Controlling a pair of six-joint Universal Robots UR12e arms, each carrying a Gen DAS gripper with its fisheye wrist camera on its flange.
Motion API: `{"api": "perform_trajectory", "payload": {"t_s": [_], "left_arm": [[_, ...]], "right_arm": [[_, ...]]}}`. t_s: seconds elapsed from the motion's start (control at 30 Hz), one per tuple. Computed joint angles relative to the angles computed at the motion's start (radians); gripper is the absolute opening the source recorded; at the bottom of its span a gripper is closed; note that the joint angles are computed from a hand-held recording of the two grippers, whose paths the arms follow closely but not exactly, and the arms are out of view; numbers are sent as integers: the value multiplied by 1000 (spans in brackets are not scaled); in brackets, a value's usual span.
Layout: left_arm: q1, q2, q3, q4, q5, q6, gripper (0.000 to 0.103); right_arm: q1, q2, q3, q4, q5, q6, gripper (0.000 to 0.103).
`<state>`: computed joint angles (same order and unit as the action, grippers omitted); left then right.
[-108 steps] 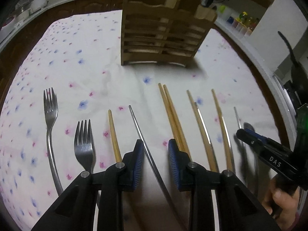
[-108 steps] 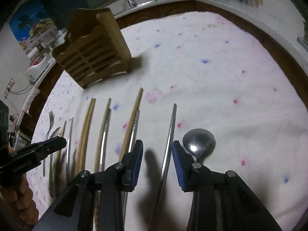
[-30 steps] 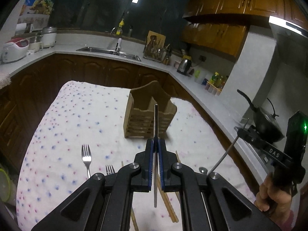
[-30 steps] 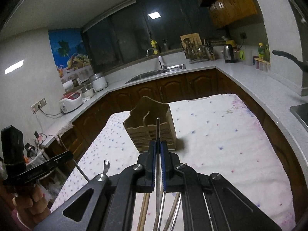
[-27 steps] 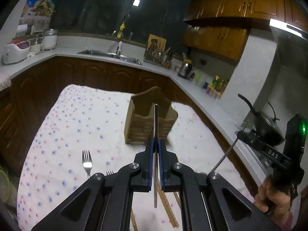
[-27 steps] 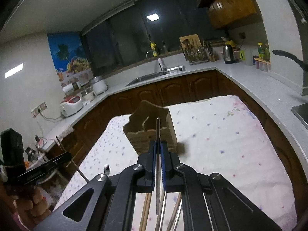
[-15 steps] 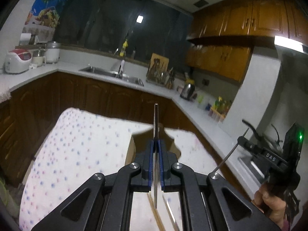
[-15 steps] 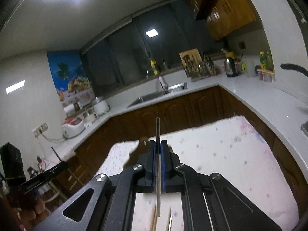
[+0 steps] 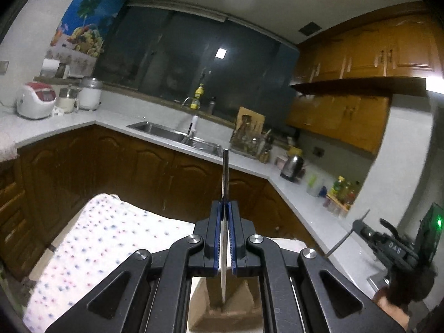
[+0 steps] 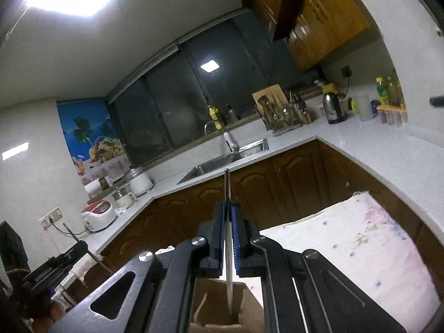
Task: Organize utensils
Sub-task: 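Lift the metal chopstick with the left tool and carry it to the wooden holder, then lower the metal chopstick into the holder and open the left tool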
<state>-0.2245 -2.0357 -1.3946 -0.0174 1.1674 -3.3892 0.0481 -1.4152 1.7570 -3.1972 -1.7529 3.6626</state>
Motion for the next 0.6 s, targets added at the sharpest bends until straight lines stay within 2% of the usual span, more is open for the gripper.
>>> {"api": "perform_trajectory", "payload": {"t_s": [0.13,0.37,0.53,0.6], "left_arm": [[-30,-57,27,-19,44,-15,3],[-70,-124,73,-38,92,11,3],[-71,-145,122,-105,80,18,3],[-68,-154,136,-120,83,23,3]], "right_arm": [[-2,39,-2,-20,11,15,5],[-14,81,8,-9,56,81,5],[-20,91,12,11,101,79,5],[-16,91,11,15,92,56,5]]}}
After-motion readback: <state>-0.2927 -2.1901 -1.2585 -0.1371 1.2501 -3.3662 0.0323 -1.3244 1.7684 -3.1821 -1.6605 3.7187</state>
